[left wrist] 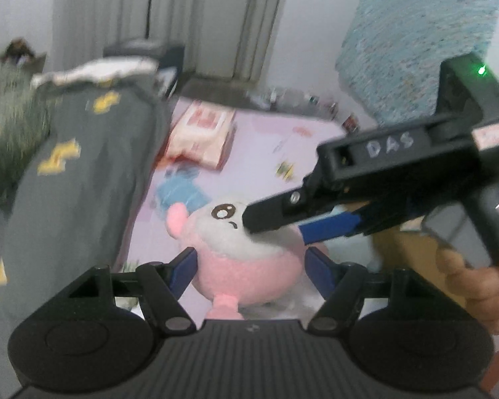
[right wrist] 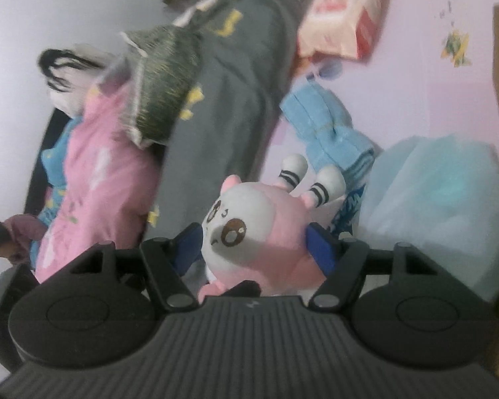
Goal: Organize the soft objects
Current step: 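Carry the plush toy over the cardboard box and lower it inside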
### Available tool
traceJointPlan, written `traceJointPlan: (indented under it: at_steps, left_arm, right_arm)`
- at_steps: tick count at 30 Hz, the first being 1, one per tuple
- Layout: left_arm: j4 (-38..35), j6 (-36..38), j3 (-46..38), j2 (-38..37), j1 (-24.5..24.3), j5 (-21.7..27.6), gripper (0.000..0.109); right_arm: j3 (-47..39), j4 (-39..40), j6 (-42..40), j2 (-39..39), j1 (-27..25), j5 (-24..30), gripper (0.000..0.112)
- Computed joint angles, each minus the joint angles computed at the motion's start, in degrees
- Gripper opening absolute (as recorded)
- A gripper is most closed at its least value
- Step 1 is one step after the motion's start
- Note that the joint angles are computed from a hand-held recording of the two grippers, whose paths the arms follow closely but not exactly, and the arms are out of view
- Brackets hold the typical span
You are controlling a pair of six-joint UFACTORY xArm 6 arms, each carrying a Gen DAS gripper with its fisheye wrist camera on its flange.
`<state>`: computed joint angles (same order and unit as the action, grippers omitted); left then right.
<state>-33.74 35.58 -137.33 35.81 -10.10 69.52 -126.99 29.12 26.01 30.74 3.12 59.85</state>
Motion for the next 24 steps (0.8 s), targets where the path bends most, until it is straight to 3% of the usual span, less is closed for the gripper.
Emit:
traceJointPlan:
  at_steps: [3, 11, 16, 21, 24]
  left_arm:
    - [-2.6, 2.9, 4.2, -4.5, -1.9, -2.8, 0.074]
    - [-7.1, 7.2, 8.3, -8.6, -10.2, -2.6, 0.075]
    - [-7.1, 8.9, 13.4, -10.0, -17.1, -3.5, 0.075]
    - [-3.8, 8.0, 18.0, -9.4, -22.4, -5.4, 0.074]
    - [-0.3, 5.3, 14.8, -5.6, -23.9, 0.5, 0.069]
  right_arm:
    - [8.1, 1.1, -2.4, -7.0, -0.8, -3.7, 0.069]
    - [35.8, 1.3, -4.8, -31.1, -7.7, -13.6, 0.069]
    - [49.2, -0.7, -2.8, -42.7, -14.9, -14.3, 0.069]
    - [58.4, -1.4, -3.3, -48.0, -21.1, -13.5, 0.070]
    - [62.5, -0.2, -5.0, -48.3, -23.8, -13.1, 0.068]
